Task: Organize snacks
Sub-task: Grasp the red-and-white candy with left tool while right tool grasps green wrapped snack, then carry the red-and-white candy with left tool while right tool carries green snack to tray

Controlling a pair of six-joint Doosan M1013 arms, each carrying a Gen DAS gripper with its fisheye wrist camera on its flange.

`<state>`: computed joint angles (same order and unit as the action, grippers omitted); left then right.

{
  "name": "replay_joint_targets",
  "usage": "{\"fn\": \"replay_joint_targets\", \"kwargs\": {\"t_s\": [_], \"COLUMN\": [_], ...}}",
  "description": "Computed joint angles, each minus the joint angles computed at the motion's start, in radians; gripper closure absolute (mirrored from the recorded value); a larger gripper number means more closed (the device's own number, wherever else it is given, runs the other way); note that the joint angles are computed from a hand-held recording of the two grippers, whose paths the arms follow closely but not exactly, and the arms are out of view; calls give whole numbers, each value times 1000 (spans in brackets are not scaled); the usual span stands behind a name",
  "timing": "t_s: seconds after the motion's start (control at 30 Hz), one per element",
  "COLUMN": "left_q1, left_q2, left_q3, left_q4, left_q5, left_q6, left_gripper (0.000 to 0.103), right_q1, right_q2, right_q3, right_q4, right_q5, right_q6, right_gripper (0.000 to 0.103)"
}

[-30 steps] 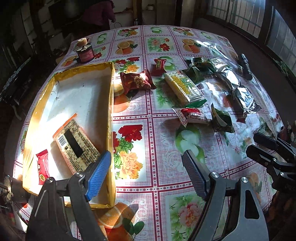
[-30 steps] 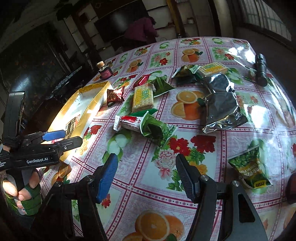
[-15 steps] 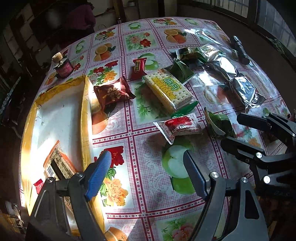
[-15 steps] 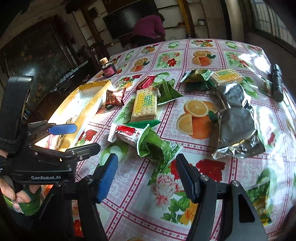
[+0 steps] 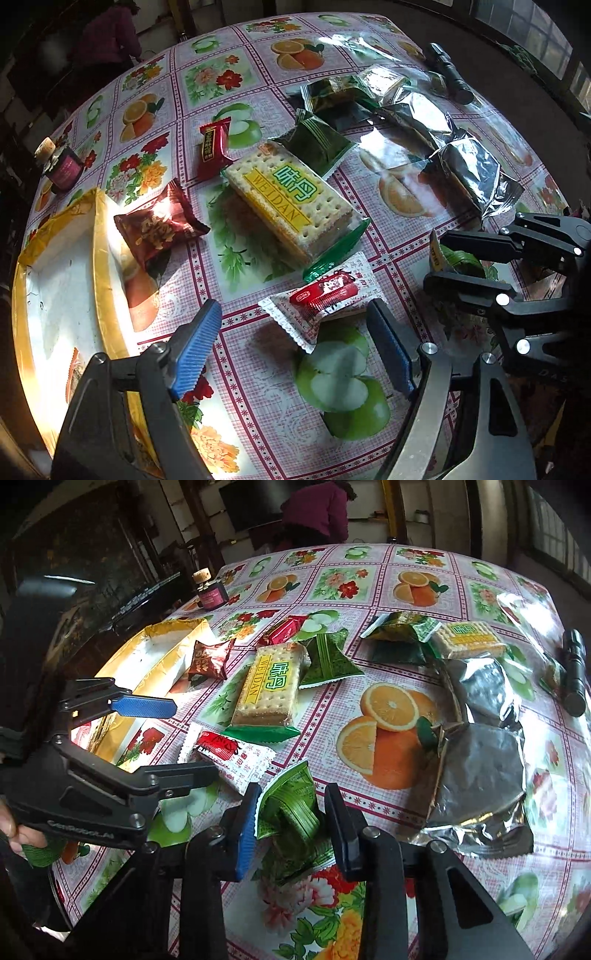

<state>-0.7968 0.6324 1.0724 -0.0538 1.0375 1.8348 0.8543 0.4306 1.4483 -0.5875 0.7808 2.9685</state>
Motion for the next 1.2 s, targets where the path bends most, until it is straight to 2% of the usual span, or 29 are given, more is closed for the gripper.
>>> {"fn": "replay_joint_targets", "kwargs": {"t_s": [0.03,0.13,0.27,0.37,0.43,0.5,0.67,0.8,1.0,1.07,1.1,1.13,1.17,1.2], "left_q1": [-3,-8,-10,-13,-16,-21,-31,-45,-55,-51,-48,-45,-47,-51], "left_q2": [6,23,25,12,2,-4,1,6,24,33,32,29,23,15], "left_q3": [-6,-26,-29,-12,0,6,-4,-13,-38,-48,-46,-43,-32,-18], "left_q4": [-3,-28,-41,-60,-70,-69,-73,-44,-23,-42,-61,-82,-72,-44], "left_q5": [10,34,40,35,33,34,58,57,54,45,42,42,30,12], "left_q6": [12,38,32,47,58,64,82,90,86,98,107,116,106,87], "left_gripper": [22,23,23,38,56,62,60,36,30,34,49,72,79,79], "right_q1": [6,22,39,44,45,42,43,44,44,45,47,50,54,59], "right_q2": [-13,-45,-63,-67,-67,-60,-52,-53,-49,-44,-42,-37,-32,-28], "right_q3": [21,69,101,105,104,93,77,77,70,61,56,47,38,29], "right_q4": [-20,-72,-110,-111,-105,-70,-31,-19,8,14,16,17,17,11], "right_q5": [-18,-47,-51,-45,-42,-31,8,23,38,55,65,84,107,129], "right_q6": [44,162,249,255,246,210,164,155,127,110,100,93,84,81], "right_gripper": [73,73,73,73,72,71,67,66,64,64,64,66,67,68]}}
